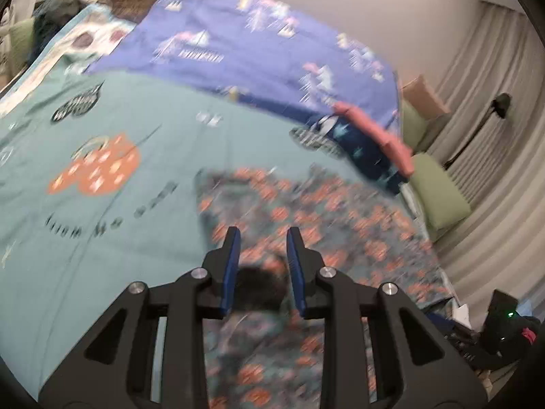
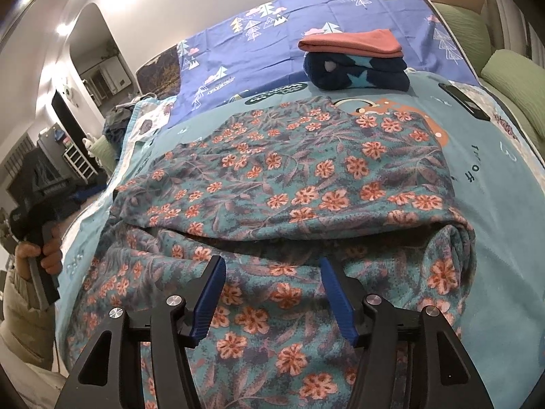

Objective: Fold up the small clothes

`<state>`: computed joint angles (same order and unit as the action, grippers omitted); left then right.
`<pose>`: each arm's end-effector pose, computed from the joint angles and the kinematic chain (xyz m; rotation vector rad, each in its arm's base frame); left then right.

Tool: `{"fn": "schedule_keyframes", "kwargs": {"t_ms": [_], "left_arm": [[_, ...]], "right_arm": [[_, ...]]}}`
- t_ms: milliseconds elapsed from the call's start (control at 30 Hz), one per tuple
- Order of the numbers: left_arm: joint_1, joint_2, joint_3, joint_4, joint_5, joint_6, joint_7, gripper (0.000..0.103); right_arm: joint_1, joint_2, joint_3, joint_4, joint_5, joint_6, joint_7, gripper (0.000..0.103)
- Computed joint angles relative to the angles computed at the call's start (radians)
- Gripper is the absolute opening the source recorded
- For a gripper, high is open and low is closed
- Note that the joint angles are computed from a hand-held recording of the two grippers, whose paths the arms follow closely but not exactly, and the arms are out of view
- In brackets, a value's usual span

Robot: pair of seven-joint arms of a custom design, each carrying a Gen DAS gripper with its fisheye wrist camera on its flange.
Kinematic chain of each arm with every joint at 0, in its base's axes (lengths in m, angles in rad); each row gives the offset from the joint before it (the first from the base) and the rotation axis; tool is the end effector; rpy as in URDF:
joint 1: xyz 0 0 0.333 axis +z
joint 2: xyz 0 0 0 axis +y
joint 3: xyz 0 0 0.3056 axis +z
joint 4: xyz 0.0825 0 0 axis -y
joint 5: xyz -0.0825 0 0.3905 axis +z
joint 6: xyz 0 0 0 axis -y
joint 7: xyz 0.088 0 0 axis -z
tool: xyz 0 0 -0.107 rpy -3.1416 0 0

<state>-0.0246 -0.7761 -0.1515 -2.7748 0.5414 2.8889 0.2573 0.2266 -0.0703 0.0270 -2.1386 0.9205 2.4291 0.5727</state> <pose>0.3607 -0.0977 0.5090 -2.1884 1.0653 -1.0574 0.5453 0.1443 0.4619 -2.1092 1.0594 -0.0227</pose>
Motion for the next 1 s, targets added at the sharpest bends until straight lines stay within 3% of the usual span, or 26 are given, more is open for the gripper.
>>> {"fn": "schedule_keyframes", "kwargs": {"t_ms": [67,100,133,167,233,300,433,500,567,600,667,733,800,900,933,967,1000], "left_arm": [[-0.005,0.053,0.025,0.017,0.014,0.065,0.037,0.039],[-0.019,0.091,0.037,0.040,0.008,0.046,0.061,0.040],[-0.025,0.124,0.033,0.067,-0.006,-0.029,0.080,0.040],[-0.029,0.159,0.018,0.105,-0.017,-0.160,0.105,0.040],[0.000,0.211,-0.043,0.149,-0.020,-0.359,0.127,0.044],[-0.004,0.168,-0.052,0.105,0.046,-0.362,0.051,0.049],[-0.009,0.145,-0.094,0.157,0.090,-0.486,0.009,0.047],[-0.024,0.116,-0.076,0.148,0.133,-0.409,-0.018,0.047],[-0.062,0.123,0.010,0.135,0.122,-0.213,0.020,0.047],[-0.097,0.150,0.059,0.142,0.078,-0.158,0.080,0.047],[-0.234,0.244,0.201,0.190,-0.096,-0.122,0.275,0.047],[-0.334,0.329,0.296,0.250,-0.277,-0.185,0.435,0.047],[-0.339,0.379,0.294,0.287,-0.329,-0.248,0.454,0.047],[-0.286,0.381,0.234,0.269,-0.326,-0.212,0.433,0.047],[-0.279,0.374,0.228,0.259,-0.342,-0.192,0.446,0.037],[-0.275,0.365,0.222,0.248,-0.359,-0.171,0.462,0.015],[-0.272,0.360,0.218,0.241,-0.378,-0.157,0.486,0.013]], "right_arm": [[0.001,0.001,0.001,-0.001,0.003,0.004,0.002,0.060],[0.002,0.000,0.001,-0.004,0.005,0.007,0.002,0.060],[0.002,-0.001,0.001,-0.006,0.006,0.008,0.002,0.061],[0.003,-0.002,0.001,-0.007,0.008,0.009,0.001,0.061],[0.003,-0.006,-0.001,-0.011,0.013,0.007,-0.009,0.061],[0.001,-0.008,-0.004,-0.014,0.017,0.000,-0.017,0.061],[-0.002,-0.001,-0.004,-0.005,0.008,-0.011,-0.007,0.062],[-0.001,-0.002,-0.003,-0.008,0.013,-0.004,-0.011,0.062],[0.000,-0.004,-0.001,-0.011,0.019,0.001,-0.013,0.063],[0.001,-0.004,-0.001,-0.013,0.022,0.003,-0.011,0.063],[0.001,-0.006,-0.002,-0.015,0.027,0.003,-0.013,0.064],[0.000,-0.011,-0.004,-0.019,0.035,0.001,-0.017,0.064],[-0.002,-0.018,-0.008,-0.025,0.044,-0.003,-0.021,0.064],[-0.005,-0.021,-0.011,-0.028,0.045,-0.005,-0.021,0.064],[-0.006,-0.019,-0.011,-0.025,0.043,-0.008,-0.019,0.064],[-0.007,-0.017,-0.011,-0.022,0.041,-0.010,-0.016,0.064],[-0.007,-0.015,-0.011,-0.020,0.041,-0.011,-0.015,0.064]]}}
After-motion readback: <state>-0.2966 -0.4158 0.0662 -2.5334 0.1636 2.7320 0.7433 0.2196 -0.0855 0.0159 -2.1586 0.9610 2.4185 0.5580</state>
